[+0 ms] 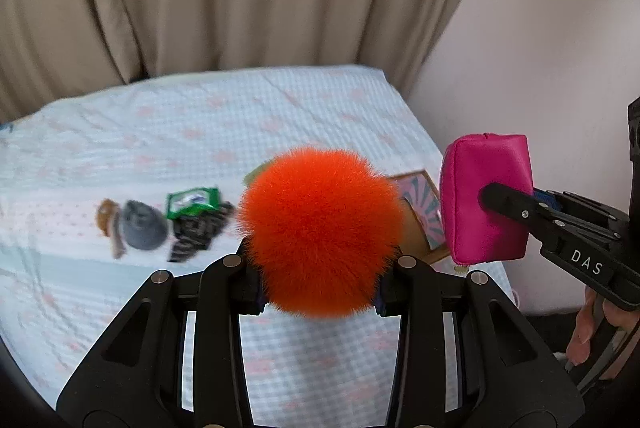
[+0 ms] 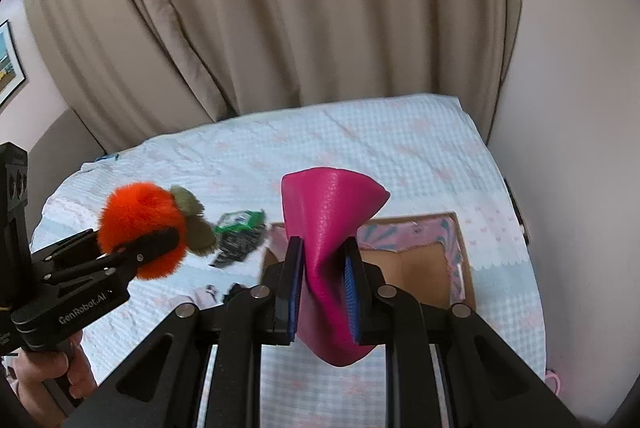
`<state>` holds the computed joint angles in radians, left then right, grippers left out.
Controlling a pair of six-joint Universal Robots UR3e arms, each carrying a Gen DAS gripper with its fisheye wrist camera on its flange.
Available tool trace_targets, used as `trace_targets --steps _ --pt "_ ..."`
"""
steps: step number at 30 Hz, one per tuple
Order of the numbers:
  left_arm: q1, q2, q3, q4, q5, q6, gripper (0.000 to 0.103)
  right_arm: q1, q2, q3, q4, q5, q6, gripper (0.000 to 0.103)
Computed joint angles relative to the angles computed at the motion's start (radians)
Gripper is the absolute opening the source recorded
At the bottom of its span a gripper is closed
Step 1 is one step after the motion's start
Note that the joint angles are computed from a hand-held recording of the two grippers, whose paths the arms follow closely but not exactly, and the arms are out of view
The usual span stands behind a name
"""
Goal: Organize soft objects
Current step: 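Carry the pompom and pouch into the cardboard box with both tools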
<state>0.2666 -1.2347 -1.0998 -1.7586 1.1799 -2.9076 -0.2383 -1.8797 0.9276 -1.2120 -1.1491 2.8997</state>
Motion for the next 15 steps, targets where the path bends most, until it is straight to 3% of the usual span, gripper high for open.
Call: trace_targets --steps 7,15 --pt "-0.269 -0.209 -0.115 0.272 0.18 -0.212 0.033 -0.114 0.008 0.221 -0.079 0.035 -0.124 0.018" --pt "-0.357 -0.445 -0.119 0.372 0.242 -0.289 0.033 -0.113 0.127 0.381 -0.212 0.01 -0.163 0.018"
